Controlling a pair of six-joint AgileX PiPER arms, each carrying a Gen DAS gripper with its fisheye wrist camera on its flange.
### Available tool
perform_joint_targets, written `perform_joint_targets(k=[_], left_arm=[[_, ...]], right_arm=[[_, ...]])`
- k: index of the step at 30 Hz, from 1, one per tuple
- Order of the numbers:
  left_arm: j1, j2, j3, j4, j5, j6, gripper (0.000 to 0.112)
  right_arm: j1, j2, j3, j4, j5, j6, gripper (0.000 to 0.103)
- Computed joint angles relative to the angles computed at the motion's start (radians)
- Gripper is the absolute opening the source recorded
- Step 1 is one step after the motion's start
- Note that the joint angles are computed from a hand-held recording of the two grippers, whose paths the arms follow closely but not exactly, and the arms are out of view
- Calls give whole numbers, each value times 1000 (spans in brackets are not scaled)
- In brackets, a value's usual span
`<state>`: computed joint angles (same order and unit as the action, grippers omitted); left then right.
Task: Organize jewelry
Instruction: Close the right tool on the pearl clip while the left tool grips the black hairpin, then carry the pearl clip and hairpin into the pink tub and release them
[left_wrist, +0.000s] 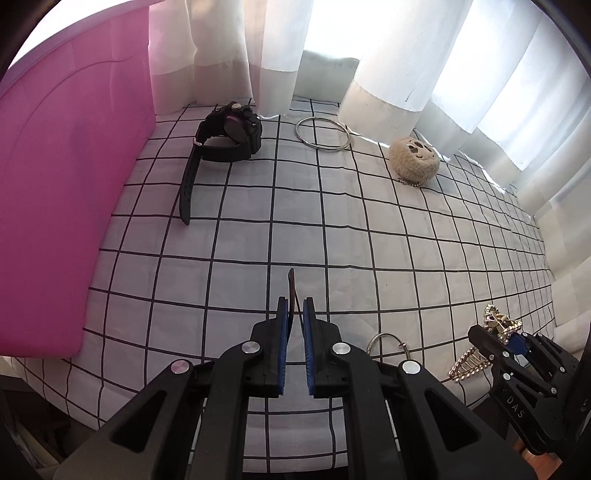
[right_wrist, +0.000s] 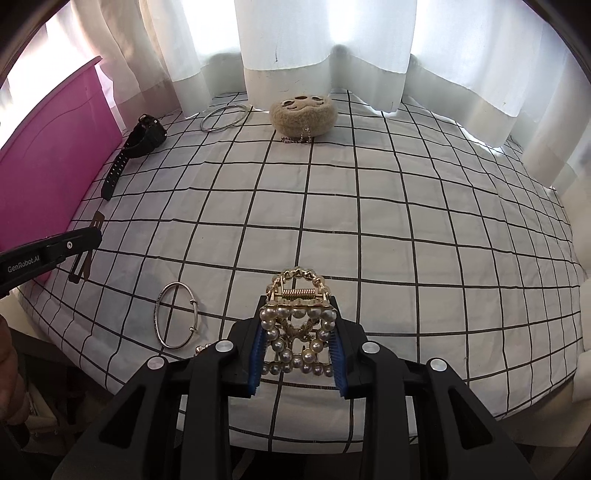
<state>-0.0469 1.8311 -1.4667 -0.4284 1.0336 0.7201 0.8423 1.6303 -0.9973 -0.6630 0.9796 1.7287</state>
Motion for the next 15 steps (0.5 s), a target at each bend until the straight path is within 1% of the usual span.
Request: perform_joint_targets(k=[8,15], left_arm=[[12,-11,-59,-45,39,8,8],[35,-25,-182,-113,102,1,8]], right_arm=[[20,-24,-99,-42,117,-58,29],[15,-13,-254,-106,210,-177,29]])
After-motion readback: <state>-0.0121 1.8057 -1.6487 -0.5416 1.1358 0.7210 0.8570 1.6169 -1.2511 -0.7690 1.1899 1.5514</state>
